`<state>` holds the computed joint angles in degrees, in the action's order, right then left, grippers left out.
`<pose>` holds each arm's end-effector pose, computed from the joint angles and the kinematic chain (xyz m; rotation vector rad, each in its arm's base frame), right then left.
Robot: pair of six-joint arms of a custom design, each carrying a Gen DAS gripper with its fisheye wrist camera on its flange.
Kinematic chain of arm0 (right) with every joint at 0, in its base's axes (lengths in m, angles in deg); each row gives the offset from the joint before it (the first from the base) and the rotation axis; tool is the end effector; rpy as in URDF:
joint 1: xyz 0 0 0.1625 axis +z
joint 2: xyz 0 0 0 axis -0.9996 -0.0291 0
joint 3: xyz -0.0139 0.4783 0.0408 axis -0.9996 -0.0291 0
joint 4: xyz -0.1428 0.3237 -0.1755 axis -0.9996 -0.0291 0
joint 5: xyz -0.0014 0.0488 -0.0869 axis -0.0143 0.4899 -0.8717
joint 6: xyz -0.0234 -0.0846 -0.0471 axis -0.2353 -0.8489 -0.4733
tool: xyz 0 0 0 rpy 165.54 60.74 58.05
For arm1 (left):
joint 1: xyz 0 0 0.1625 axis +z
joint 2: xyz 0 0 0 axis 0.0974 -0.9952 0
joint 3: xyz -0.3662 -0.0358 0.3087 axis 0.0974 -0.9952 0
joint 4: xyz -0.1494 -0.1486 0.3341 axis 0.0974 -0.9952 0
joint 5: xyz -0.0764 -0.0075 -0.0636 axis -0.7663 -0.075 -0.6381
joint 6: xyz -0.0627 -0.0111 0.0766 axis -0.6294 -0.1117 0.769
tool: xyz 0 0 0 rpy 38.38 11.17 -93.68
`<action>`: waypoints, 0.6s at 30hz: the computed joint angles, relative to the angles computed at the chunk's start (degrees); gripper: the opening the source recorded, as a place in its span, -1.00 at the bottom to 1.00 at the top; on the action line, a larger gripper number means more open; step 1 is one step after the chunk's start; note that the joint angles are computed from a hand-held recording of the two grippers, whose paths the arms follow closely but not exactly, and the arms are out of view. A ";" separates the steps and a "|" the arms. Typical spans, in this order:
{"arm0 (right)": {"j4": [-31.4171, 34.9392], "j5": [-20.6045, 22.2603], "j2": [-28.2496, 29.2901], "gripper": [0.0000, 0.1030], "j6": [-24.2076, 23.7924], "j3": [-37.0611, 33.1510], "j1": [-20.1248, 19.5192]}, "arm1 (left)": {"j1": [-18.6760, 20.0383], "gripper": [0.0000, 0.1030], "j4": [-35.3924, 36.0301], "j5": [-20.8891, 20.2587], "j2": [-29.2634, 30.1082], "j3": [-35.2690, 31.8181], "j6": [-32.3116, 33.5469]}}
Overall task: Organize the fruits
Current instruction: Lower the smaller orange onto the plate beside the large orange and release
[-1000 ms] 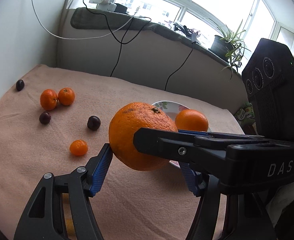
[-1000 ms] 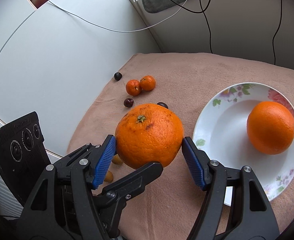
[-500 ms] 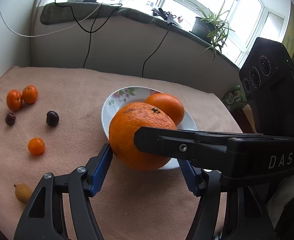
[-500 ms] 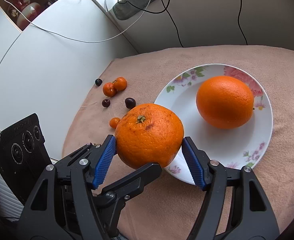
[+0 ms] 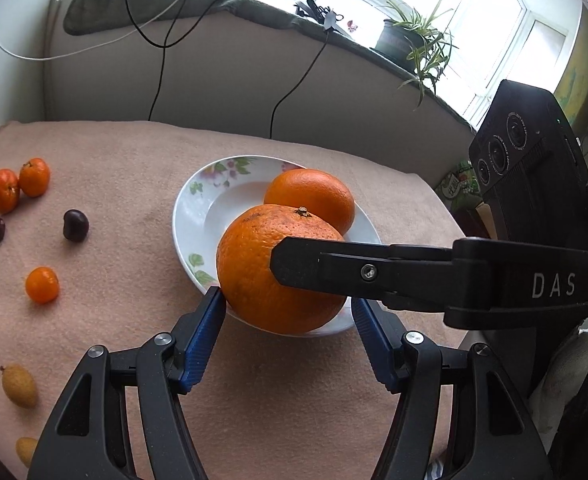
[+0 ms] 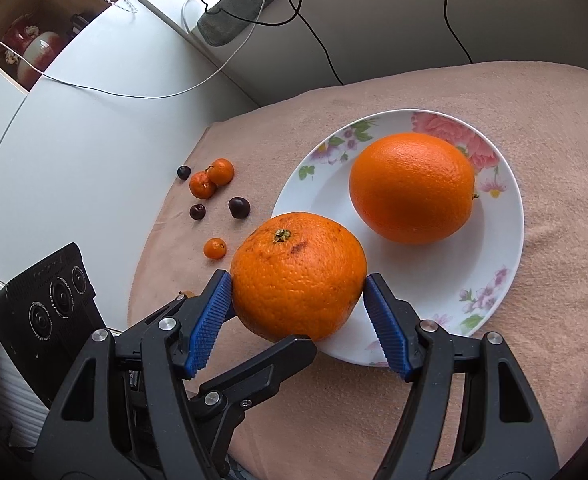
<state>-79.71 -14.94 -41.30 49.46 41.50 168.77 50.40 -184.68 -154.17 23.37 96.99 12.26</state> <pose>0.0010 -0.7974 0.2702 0.3857 -2.9855 0.4791 -0.3019 -0.7552 -0.0514 0.6531 2.7223 -0.7570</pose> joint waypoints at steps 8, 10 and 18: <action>-3.10 0.05 -0.81 0.39 0.41 1.33 -0.71 | -0.68 0.25 -3.03 1.45 -0.36 1.13 2.75; -3.59 0.44 -1.54 0.39 -0.18 2.09 -0.83 | -0.58 0.25 -3.40 1.63 -0.54 1.52 2.68; -9.89 0.45 -4.29 0.39 -2.50 6.63 -0.86 | -0.63 0.25 -5.20 2.88 -1.16 3.14 3.02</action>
